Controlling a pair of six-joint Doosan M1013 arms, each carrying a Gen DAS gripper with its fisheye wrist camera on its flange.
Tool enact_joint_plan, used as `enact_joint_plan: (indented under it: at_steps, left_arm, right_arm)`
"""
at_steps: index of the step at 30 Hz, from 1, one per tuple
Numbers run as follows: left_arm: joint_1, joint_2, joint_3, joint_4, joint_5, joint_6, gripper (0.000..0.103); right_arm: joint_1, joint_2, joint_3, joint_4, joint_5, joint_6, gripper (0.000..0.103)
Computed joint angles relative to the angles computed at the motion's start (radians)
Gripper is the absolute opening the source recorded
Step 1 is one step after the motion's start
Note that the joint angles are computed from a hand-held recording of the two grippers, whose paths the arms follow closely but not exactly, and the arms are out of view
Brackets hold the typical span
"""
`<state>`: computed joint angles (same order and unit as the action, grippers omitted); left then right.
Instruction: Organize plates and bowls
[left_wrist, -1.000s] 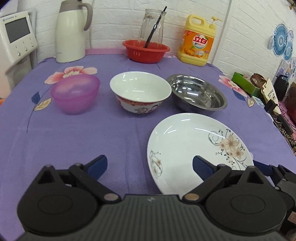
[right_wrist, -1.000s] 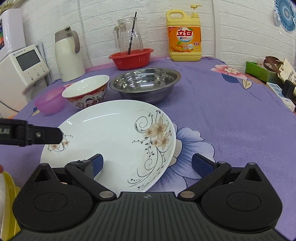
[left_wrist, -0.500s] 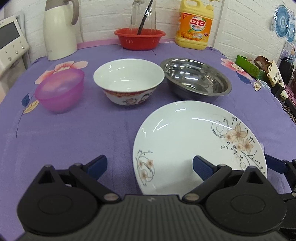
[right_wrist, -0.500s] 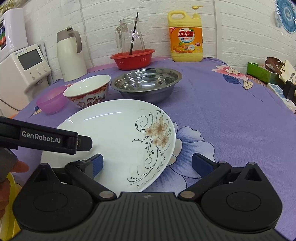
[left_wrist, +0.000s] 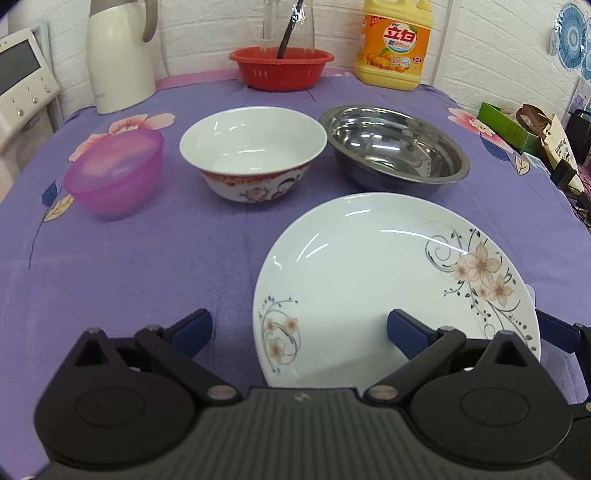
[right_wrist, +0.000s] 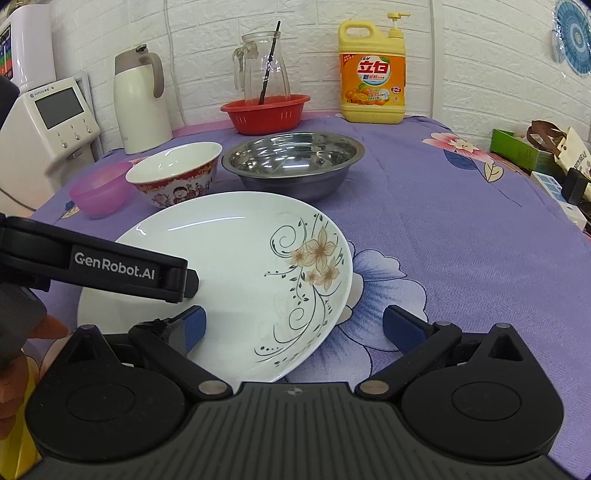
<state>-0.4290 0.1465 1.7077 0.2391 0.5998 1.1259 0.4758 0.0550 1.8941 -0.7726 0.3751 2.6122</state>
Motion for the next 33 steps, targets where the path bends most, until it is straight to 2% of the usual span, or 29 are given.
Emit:
enact_joint_plan:
  at_steps: [8, 13, 16, 18, 22, 26, 29, 31, 33]
  left_arm:
    - [0.000, 0.000, 0.000, 0.005, 0.001, -0.003, 0.101]
    - [0.000, 0.000, 0.001, 0.007, 0.000, -0.004, 0.102]
    - [-0.001, 0.000, 0.001, 0.008, 0.000, -0.005, 0.102]
    - [0.000, 0.000, 0.001, 0.007, 0.000, -0.005, 0.102]
    - [-0.001, 0.000, 0.000, 0.007, 0.001, -0.004, 0.102]
    - [-0.002, 0.000, 0.000, 0.003, 0.001, 0.003, 0.102]
    - [-0.002, -0.002, 0.001, -0.046, -0.009, 0.076, 0.101]
    - [-0.009, -0.004, 0.004, -0.013, -0.015, 0.055, 0.101]
    - [-0.007, -0.003, 0.004, -0.009, -0.016, 0.050, 0.101]
  right_arm:
    - [0.001, 0.001, -0.003, 0.014, 0.010, -0.022, 0.103]
    - [-0.011, -0.001, -0.023, 0.191, 0.028, -0.204, 0.103]
    - [-0.027, -0.005, -0.021, 0.287, -0.007, -0.256, 0.103]
    - [-0.026, 0.000, -0.024, 0.257, -0.003, -0.225, 0.103]
    - [-0.011, 0.012, -0.025, 0.105, 0.014, -0.103, 0.103]
    - [-0.008, 0.014, -0.025, 0.070, 0.021, -0.081, 0.103]
    - [-0.015, 0.013, -0.037, 0.170, 0.034, -0.188, 0.103]
    - [-0.019, 0.015, -0.056, 0.274, 0.064, -0.298, 0.103]
    - [-0.021, 0.018, -0.061, 0.309, 0.070, -0.331, 0.103]
